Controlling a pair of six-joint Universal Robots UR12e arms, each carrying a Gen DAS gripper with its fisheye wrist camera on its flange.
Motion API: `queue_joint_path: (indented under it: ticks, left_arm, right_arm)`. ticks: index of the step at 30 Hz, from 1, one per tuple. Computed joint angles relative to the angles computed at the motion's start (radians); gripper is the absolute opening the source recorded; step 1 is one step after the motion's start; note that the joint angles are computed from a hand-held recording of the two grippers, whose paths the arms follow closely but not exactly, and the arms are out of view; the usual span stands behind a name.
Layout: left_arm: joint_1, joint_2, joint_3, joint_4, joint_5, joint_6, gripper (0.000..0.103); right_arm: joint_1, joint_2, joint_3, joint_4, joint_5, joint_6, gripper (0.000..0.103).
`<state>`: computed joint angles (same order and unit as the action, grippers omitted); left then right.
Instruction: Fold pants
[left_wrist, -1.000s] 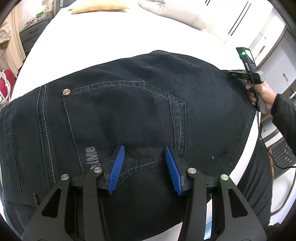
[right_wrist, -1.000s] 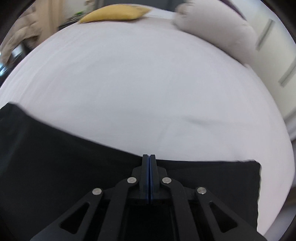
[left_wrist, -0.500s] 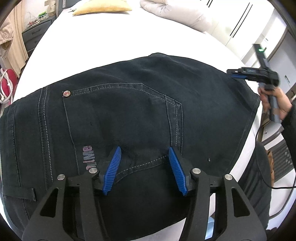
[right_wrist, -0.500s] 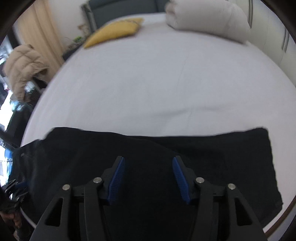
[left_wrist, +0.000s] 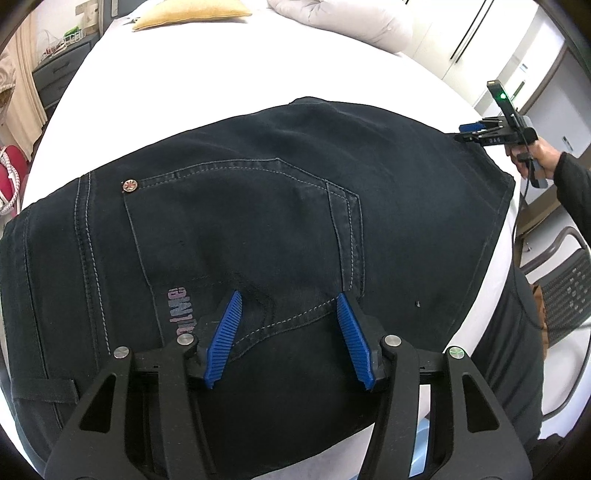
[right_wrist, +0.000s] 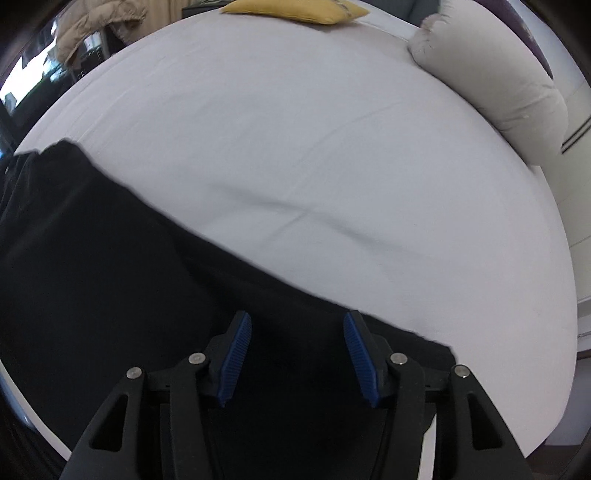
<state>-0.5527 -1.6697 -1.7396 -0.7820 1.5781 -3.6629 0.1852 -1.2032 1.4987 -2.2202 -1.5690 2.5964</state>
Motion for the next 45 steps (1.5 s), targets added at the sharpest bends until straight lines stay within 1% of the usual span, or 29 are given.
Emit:
queue_joint_path:
  ticks: [1, 4, 8, 10, 11, 13, 14, 15, 19, 21, 22, 23, 24, 26, 27, 29, 30, 31, 32, 33, 34, 35, 36, 38, 39, 41, 42, 44, 45]
  left_arm:
    - [0.002, -0.001, 0.001, -0.002, -0.004, 0.007, 0.053]
    - [0.007, -0.006, 0.005, -0.007, -0.014, 0.023, 0.054]
    - [0.006, -0.019, 0.016, -0.006, -0.013, 0.031, 0.059]
    - [0.002, -0.026, 0.025, -0.018, -0.007, 0.04, 0.063]
    - [0.0, -0.029, 0.029, -0.023, -0.003, 0.045, 0.064]
    - [-0.004, -0.036, 0.039, -0.033, 0.008, 0.051, 0.065]
    - [-0.006, -0.038, 0.043, -0.037, 0.011, 0.049, 0.066]
    - [-0.006, -0.038, 0.044, -0.04, 0.013, 0.045, 0.066]
    - [-0.008, -0.034, 0.038, -0.032, 0.017, 0.031, 0.066]
    - [-0.01, -0.033, 0.032, -0.017, 0.024, 0.022, 0.066]
    - [-0.012, -0.032, 0.028, -0.008, 0.03, 0.015, 0.066]
    - [-0.014, -0.031, 0.023, 0.002, 0.036, 0.011, 0.066]
    - [-0.016, -0.023, 0.013, 0.01, 0.04, 0.01, 0.066]
    - [-0.017, -0.022, 0.007, 0.021, 0.044, 0.01, 0.066]
    - [-0.017, -0.021, 0.007, 0.02, 0.042, 0.009, 0.066]
    - [-0.016, -0.019, 0.004, 0.023, 0.04, -0.002, 0.066]
    - [-0.018, -0.02, 0.006, 0.022, 0.042, -0.005, 0.066]
    - [-0.02, -0.02, 0.007, 0.021, 0.045, -0.007, 0.066]
    - [-0.021, -0.02, 0.007, 0.021, 0.048, -0.009, 0.066]
    - [-0.02, -0.017, 0.005, 0.02, 0.048, -0.01, 0.066]
    - [-0.02, -0.016, 0.005, 0.019, 0.048, -0.012, 0.066]
    - [-0.021, -0.014, 0.004, 0.018, 0.048, -0.013, 0.066]
    - [-0.02, -0.013, 0.003, 0.019, 0.048, -0.016, 0.066]
    - [-0.021, -0.013, 0.004, 0.018, 0.05, -0.023, 0.066]
    - [-0.021, -0.012, 0.003, 0.018, 0.052, -0.025, 0.066]
    - [-0.023, -0.011, 0.0, 0.022, 0.055, -0.028, 0.066]
    - [-0.023, -0.01, -0.002, 0.026, 0.055, -0.027, 0.066]
    - [-0.024, -0.008, -0.007, 0.034, 0.057, -0.02, 0.067]
    - [-0.024, -0.007, -0.01, 0.038, 0.059, -0.018, 0.067]
  right_arm:
    - [0.001, 0.013, -0.013, 0.011, 0.013, -0.002, 0.064]
    - [0.006, 0.023, -0.016, 0.047, -0.028, -0.071, 0.064]
    - [0.005, 0.028, -0.001, 0.016, 0.005, -0.052, 0.062]
    - [0.002, 0.017, 0.012, 0.028, 0.0, -0.082, 0.041]
    - [0.012, 0.015, 0.02, 0.021, -0.011, -0.098, 0.036]
    - [0.041, 0.009, 0.043, -0.029, -0.073, -0.135, 0.009]
    - [0.056, 0.006, 0.059, -0.078, -0.123, -0.137, 0.007]
    - [0.06, 0.003, 0.069, -0.103, -0.135, -0.123, 0.004]
    - [0.059, -0.015, 0.106, -0.211, -0.138, 0.05, 0.003]
    - [0.039, -0.022, 0.123, -0.26, -0.13, 0.152, 0.002]
    - [0.04, -0.024, 0.133, -0.286, -0.158, 0.206, 0.0]
    - [0.047, -0.011, 0.127, -0.301, -0.227, 0.251, 0.0]
    - [0.057, 0.013, 0.105, -0.296, -0.26, 0.324, 0.0]
    - [0.041, 0.022, 0.096, -0.278, -0.239, 0.487, 0.0]
    - [0.037, 0.017, 0.105, -0.312, -0.234, 0.532, 0.0]
    - [0.046, 0.003, 0.112, -0.358, -0.294, 0.581, 0.001]
    - [0.048, -0.016, 0.127, -0.383, -0.288, 0.605, 0.007]
    - [0.047, -0.038, 0.142, -0.398, -0.245, 0.618, 0.015]
    - [0.048, -0.056, 0.151, -0.409, -0.188, 0.617, 0.027]
    - [0.059, -0.059, 0.145, -0.421, -0.152, 0.594, 0.049]
    - [0.068, -0.067, 0.154, -0.44, -0.134, 0.562, 0.059]
    - [0.081, -0.077, 0.162, -0.454, -0.084, 0.539, 0.059]
    - [0.082, -0.083, 0.167, -0.446, -0.011, 0.555, 0.059]
    - [0.053, -0.079, 0.163, -0.372, 0.185, 0.582, 0.056]
    - [0.037, -0.059, 0.15, -0.335, 0.258, 0.584, 0.051]
    - [0.022, -0.027, 0.122, -0.258, 0.369, 0.601, 0.048]
    - [0.007, -0.001, 0.092, -0.202, 0.415, 0.585, 0.044]
    - [0.003, 0.033, 0.06, -0.159, 0.433, 0.585, 0.04]
    - [0.0, 0.028, 0.071, -0.16, 0.42, 0.607, 0.029]
